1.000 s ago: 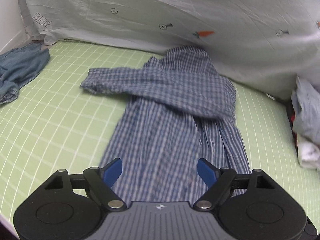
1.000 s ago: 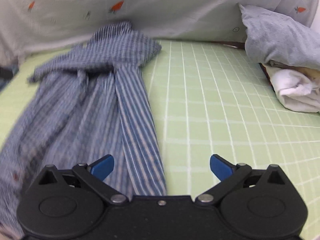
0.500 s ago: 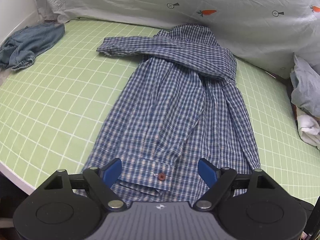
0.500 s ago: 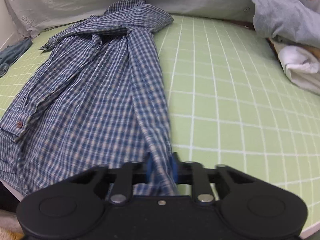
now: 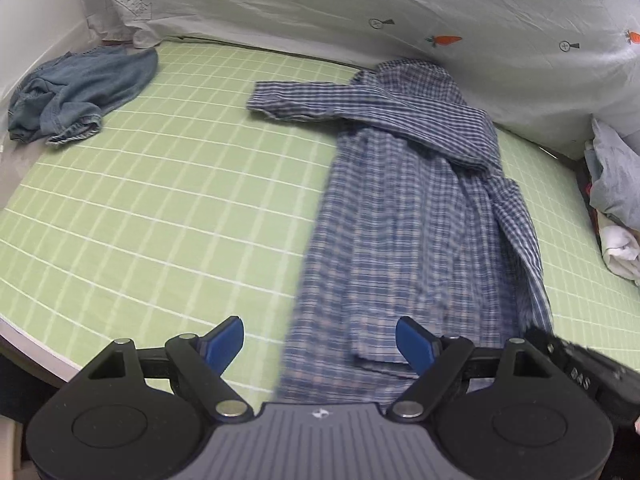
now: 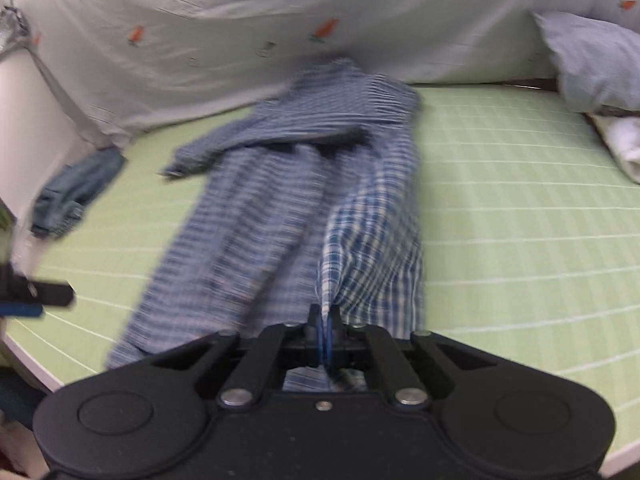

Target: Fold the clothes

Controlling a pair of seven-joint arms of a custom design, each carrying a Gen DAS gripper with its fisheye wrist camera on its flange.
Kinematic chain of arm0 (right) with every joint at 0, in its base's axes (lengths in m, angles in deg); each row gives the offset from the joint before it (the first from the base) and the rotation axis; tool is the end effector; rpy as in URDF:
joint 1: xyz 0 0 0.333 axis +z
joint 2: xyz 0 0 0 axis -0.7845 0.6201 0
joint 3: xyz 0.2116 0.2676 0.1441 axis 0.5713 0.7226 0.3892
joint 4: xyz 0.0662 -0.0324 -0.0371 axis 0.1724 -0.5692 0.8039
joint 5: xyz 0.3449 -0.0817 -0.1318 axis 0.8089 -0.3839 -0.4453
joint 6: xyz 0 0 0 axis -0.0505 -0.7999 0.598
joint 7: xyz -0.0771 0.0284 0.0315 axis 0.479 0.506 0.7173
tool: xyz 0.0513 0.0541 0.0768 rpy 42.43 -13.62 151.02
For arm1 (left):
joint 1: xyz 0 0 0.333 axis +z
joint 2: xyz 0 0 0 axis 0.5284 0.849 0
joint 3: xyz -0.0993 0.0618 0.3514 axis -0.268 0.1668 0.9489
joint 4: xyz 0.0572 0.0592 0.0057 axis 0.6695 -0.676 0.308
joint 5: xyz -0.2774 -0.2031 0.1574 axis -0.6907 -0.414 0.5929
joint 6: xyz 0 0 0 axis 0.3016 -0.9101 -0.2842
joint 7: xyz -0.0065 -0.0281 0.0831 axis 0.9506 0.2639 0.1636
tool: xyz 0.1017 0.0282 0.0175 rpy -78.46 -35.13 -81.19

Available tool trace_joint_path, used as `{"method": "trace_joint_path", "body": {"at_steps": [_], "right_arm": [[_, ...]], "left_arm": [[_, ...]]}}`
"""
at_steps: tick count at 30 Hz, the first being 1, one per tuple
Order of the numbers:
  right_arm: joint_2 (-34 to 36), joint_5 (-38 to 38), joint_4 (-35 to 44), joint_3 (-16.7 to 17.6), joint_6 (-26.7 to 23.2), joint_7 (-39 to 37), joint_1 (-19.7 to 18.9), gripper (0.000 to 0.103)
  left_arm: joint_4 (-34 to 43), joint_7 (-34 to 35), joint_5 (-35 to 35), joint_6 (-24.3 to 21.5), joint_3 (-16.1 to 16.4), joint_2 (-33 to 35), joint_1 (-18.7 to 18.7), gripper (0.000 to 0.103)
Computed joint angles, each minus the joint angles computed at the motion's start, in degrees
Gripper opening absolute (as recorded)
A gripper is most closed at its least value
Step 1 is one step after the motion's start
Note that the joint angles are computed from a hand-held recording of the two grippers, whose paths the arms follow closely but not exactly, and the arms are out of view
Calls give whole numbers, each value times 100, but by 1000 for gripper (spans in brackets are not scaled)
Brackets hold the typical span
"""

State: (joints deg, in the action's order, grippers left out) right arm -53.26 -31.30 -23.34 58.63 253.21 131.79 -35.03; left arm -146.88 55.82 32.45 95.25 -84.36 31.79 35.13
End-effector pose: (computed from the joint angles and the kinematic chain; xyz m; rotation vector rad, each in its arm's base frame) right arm 0.6273 0.1760 0.5027 -1.6036 1.8230 -0.4847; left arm 0.6664 -0.0350 0.5587 -1.9896 1.9810 -0.7173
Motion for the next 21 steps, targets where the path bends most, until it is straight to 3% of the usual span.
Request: {"method": "trace_joint_path", "body": {"at_steps": [5,11,14,17,21], "right_arm": [[576,116,558,-4,-272,356,284,4],[798,237,641,-51,-553,938,494,14],[661,266,458,-110,-392,1291,536,23],[421,-256,202,-730,-136,2269,984,55],[298,-1494,193,-1584,-280,3697,1582,69]], "left_arm": [[63,485,-194,-147,41,10,264,84],[227,1077,-573,-377,15,148,498,84],[298,1233,-731,-433,0,202,551,84],[391,1327,-832,-436,-21,272,559,84],[462,1478,-910,-603,-56,341,573,85]]}}
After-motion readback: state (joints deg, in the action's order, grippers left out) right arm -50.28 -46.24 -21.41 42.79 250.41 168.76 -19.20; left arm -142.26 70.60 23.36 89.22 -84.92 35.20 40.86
